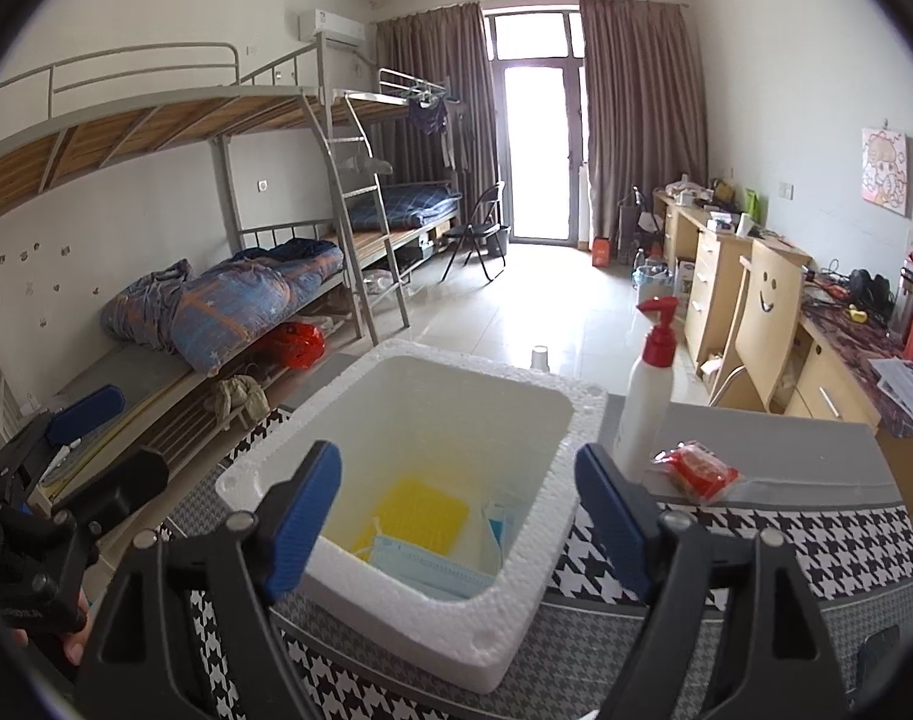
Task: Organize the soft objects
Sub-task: 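Withdraw both tools up from the foam box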
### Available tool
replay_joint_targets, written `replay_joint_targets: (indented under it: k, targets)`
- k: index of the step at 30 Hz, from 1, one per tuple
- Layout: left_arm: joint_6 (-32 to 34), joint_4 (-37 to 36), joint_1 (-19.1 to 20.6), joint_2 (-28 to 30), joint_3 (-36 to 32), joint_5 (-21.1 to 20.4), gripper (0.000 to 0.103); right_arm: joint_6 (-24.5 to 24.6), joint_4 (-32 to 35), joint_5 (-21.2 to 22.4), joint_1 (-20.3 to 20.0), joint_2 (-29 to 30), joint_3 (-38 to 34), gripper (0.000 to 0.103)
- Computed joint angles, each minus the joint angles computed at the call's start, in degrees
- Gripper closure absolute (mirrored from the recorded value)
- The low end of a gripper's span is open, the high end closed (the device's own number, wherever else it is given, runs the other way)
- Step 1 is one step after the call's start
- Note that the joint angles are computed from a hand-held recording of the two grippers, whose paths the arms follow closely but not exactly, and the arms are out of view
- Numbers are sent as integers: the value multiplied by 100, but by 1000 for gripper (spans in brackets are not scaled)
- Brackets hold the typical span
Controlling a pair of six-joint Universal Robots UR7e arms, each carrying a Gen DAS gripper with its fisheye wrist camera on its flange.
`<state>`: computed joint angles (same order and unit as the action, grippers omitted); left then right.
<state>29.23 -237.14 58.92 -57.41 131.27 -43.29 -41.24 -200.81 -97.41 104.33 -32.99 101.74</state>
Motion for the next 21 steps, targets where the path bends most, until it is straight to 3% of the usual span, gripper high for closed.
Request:
replay_joint_targets:
  k: [7, 11, 21]
  targets:
    - [21, -6, -144, -2, 99, 40, 1, -25, -247, 188, -58, -178, 280, 19]
    - [-35, 21, -217, -24, 172, 44, 1, -45, -434, 248, -83, -242, 412, 12]
    - [-134, 12, -408, -2, 331, -31, 1, -152, -901, 324, -154, -411, 775, 12]
